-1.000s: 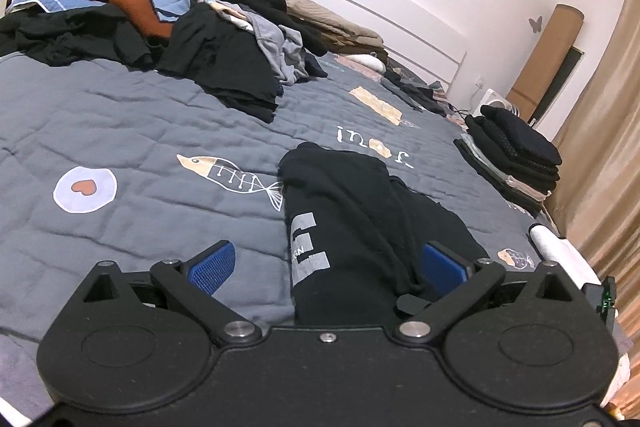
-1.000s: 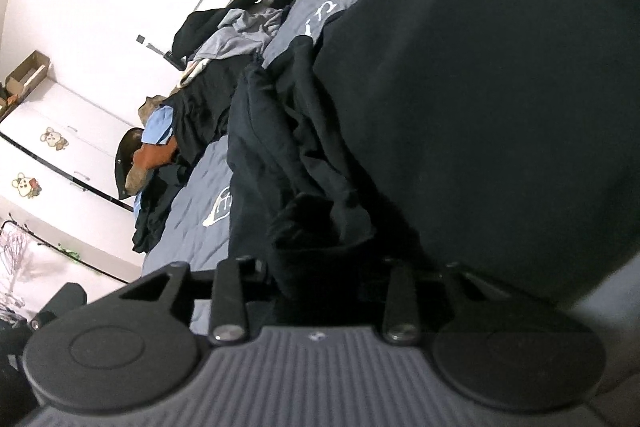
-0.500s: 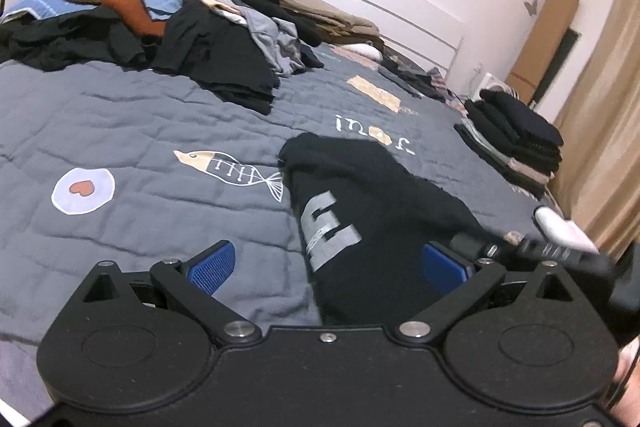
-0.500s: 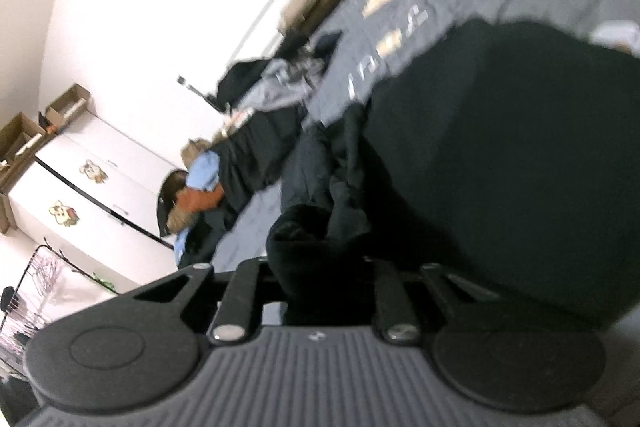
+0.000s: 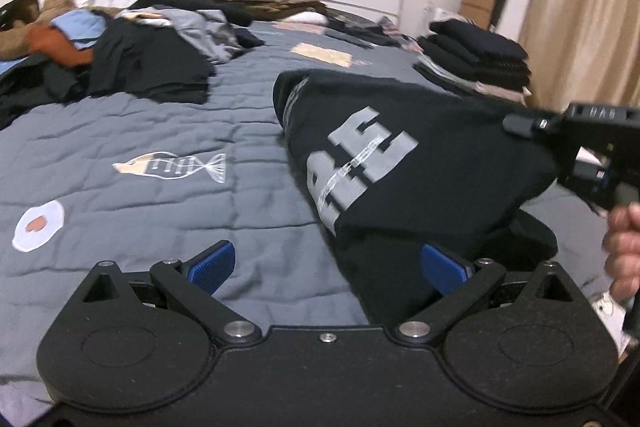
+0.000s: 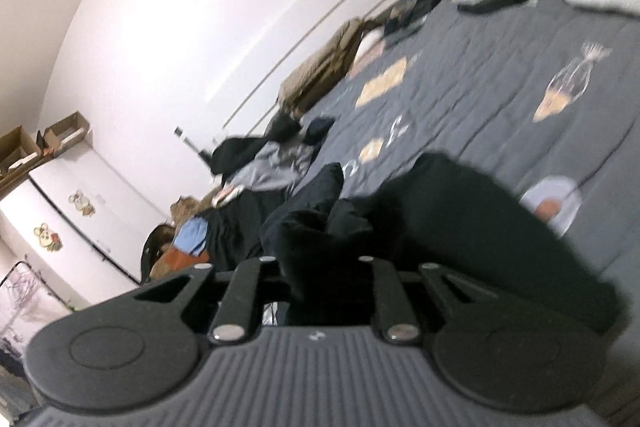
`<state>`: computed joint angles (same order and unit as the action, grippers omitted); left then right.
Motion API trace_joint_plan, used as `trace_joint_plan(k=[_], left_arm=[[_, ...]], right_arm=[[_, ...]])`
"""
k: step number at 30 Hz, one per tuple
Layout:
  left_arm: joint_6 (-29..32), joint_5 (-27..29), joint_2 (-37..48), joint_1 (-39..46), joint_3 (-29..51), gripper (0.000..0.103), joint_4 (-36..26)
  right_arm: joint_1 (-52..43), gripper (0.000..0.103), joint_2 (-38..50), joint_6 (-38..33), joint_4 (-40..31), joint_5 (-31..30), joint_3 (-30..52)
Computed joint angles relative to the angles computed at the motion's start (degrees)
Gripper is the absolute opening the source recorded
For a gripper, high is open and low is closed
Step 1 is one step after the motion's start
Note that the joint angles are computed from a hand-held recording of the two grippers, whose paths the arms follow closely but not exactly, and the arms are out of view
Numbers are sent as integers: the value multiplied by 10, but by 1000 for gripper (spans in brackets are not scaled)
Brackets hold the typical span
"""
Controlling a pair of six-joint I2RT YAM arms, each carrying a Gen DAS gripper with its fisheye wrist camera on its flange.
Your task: Fold clothes
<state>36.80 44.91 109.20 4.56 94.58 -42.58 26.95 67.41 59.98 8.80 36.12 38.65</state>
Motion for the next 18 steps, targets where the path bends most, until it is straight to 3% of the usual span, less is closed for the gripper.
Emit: trace_joint_plan(k=[7, 12, 17, 18], left_arm=[[68, -11, -42, -32, -68, 100, 30], [154, -16, -107, -52, -163, 100, 101], [278, -31, -181, -76, -289, 83, 203], [298, -40, -193, -82, -313, 74, 224]], right_arm=[[-17, 15, -75, 23, -89, 17, -35], [-58, 15, -57, 83, -123, -44, -58], [-53, 15, -59, 82, -119, -44, -76], [-52, 15, -63, 79, -116, -41, -79]])
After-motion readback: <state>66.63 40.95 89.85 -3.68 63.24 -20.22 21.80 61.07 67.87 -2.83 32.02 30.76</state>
